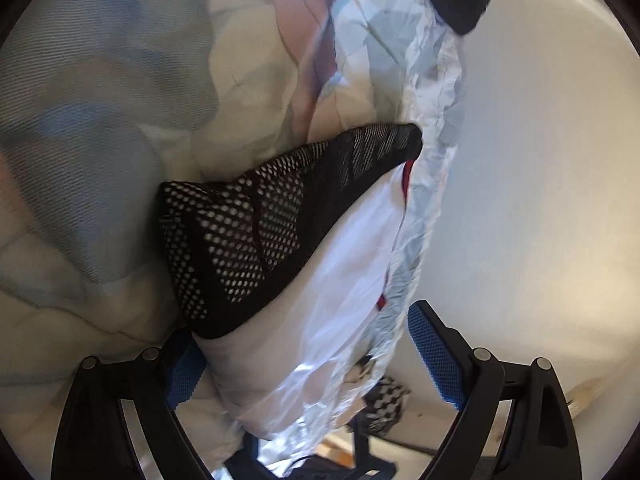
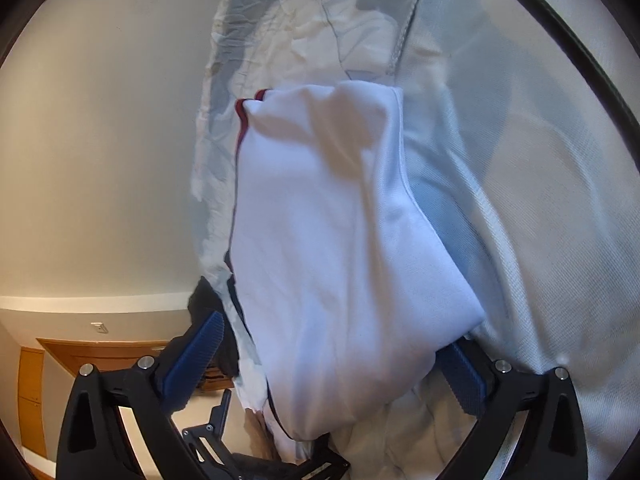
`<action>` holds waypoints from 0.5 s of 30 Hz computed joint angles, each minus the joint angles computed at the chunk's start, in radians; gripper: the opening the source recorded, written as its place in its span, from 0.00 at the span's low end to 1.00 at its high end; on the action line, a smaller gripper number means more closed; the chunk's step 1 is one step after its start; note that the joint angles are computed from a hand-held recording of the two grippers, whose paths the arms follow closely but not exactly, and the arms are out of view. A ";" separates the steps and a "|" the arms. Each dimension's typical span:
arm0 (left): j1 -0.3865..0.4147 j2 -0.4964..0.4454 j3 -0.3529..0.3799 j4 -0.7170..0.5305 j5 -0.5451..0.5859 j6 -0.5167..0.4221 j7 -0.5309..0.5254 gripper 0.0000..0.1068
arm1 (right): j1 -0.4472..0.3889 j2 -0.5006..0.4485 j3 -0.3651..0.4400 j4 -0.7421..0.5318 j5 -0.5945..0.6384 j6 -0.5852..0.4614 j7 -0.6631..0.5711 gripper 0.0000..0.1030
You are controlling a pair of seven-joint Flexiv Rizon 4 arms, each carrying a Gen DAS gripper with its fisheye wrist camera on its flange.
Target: Fold clothes
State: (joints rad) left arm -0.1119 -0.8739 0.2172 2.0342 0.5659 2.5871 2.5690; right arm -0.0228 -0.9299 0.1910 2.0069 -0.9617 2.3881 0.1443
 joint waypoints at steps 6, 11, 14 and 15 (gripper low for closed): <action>0.061 0.009 -0.049 -0.032 0.138 -0.129 -0.063 0.17 | -0.064 -0.031 0.017 -0.041 -0.172 -0.098 0.122 0.06; 0.040 0.036 -0.025 -0.015 0.141 -0.121 -0.070 0.15 | -0.043 -0.025 -0.021 -0.030 -0.174 -0.036 0.132 0.08; 0.026 0.066 -0.015 0.025 0.143 -0.112 -0.053 0.14 | -0.041 0.007 -0.034 0.017 -0.164 -0.018 0.133 0.08; 0.026 0.079 -0.015 0.040 0.153 -0.112 -0.050 0.14 | -0.047 0.018 -0.037 0.030 -0.184 -0.020 0.148 0.08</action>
